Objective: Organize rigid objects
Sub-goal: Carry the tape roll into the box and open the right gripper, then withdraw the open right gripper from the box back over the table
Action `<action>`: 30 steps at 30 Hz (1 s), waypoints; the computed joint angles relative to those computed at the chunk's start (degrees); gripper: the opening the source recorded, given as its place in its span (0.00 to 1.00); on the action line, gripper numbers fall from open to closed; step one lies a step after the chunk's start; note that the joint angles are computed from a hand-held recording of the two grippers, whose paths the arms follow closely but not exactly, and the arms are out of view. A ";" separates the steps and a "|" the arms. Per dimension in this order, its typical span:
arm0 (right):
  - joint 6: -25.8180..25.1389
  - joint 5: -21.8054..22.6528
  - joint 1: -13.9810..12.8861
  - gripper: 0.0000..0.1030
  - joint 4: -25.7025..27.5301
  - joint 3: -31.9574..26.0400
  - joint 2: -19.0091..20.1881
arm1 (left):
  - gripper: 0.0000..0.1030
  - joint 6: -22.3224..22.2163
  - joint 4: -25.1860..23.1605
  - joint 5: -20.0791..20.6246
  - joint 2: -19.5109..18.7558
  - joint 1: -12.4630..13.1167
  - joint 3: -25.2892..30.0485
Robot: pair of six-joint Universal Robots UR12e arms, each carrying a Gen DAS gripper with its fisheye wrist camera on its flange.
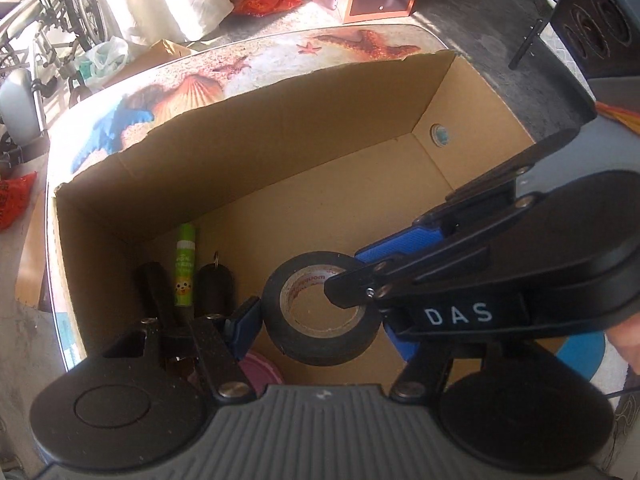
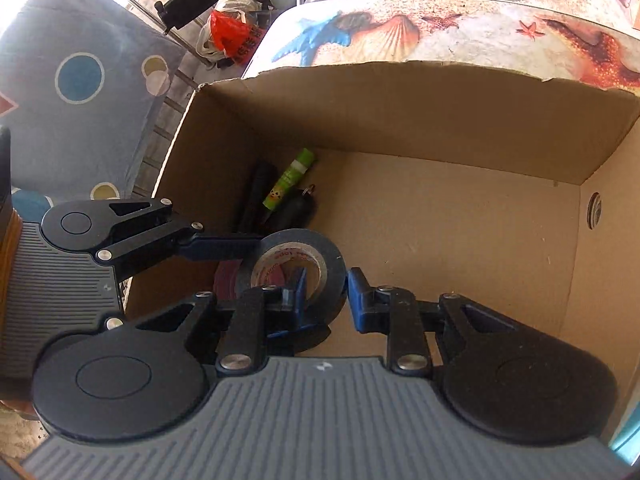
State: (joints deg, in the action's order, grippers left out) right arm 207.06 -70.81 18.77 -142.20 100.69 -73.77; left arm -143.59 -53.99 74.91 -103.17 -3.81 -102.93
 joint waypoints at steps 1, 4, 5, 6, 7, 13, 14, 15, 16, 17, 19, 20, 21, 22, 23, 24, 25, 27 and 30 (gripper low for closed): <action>0.14 0.85 -0.27 0.22 0.92 -0.61 0.92 | 0.65 -0.55 -0.93 0.56 -0.86 -0.25 0.79; -0.29 1.96 -0.64 0.22 2.98 -2.54 3.48 | 0.65 -1.90 -2.41 2.37 -3.23 -0.84 2.87; -0.41 2.15 -0.73 0.22 3.57 -3.30 4.45 | 0.65 -2.14 -2.39 2.99 -3.81 -0.97 3.24; -0.45 2.14 -0.74 0.22 3.69 -3.78 5.11 | 0.65 -2.40 -2.19 3.54 -4.07 -1.11 3.39; -0.44 2.09 -0.71 0.22 3.72 -4.13 5.57 | 0.65 -2.60 -1.86 3.97 -4.45 -1.19 3.53; 0.00 1.58 -0.87 0.24 1.38 -5.17 7.88 | 0.67 -2.75 0.98 4.13 -5.08 -1.23 3.45; 0.42 1.79 -0.86 0.24 0.80 -5.03 7.91 | 0.70 -3.20 1.04 4.01 -5.12 -1.19 3.47; 0.70 1.77 -0.85 0.25 0.18 -4.87 7.90 | 0.71 -3.67 1.37 3.86 -5.03 -1.13 3.32; 1.03 1.69 -0.84 0.27 -0.70 -4.54 7.74 | 0.74 -3.97 2.11 3.52 -4.61 -1.08 2.77; 1.39 1.76 -0.88 0.28 -1.40 -4.24 7.57 | 0.75 -3.93 2.77 3.16 -4.30 -0.99 2.36; 2.51 2.23 -1.10 0.29 -3.43 -3.27 6.96 | 0.77 -3.92 3.90 2.45 -3.44 -0.78 1.54; 3.09 2.16 -1.18 0.30 -4.36 -2.77 6.50 | 0.78 -3.78 4.48 1.89 -2.86 -0.60 1.05; 3.46 1.87 -1.20 0.30 -5.34 -2.23 5.96 | 0.78 -3.64 5.07 1.30 -2.19 -0.40 0.52; 3.72 1.60 -1.32 0.31 -6.42 -1.74 5.42 | 0.78 -3.55 5.54 0.87 -1.59 -0.24 0.08; 4.01 1.25 -1.42 0.31 -7.54 -1.06 4.60 | 0.78 -3.56 6.42 0.14 -0.66 -0.08 -0.54; 4.41 0.92 -1.44 0.32 -8.94 -0.21 3.61 | 0.78 -3.54 7.47 -0.76 0.38 0.29 -1.35; 4.76 0.58 -1.44 0.33 -10.24 0.70 2.60 | 0.78 -3.55 8.59 -1.93 1.49 0.77 -2.23; 5.22 -0.83 -1.13 0.36 -13.94 3.02 -0.16 | 0.78 -3.61 10.95 -5.33 4.14 2.07 -4.28; 4.51 -5.19 0.09 0.46 -19.62 7.24 -5.30 | 0.85 -3.71 13.98 -10.92 8.48 3.79 -7.27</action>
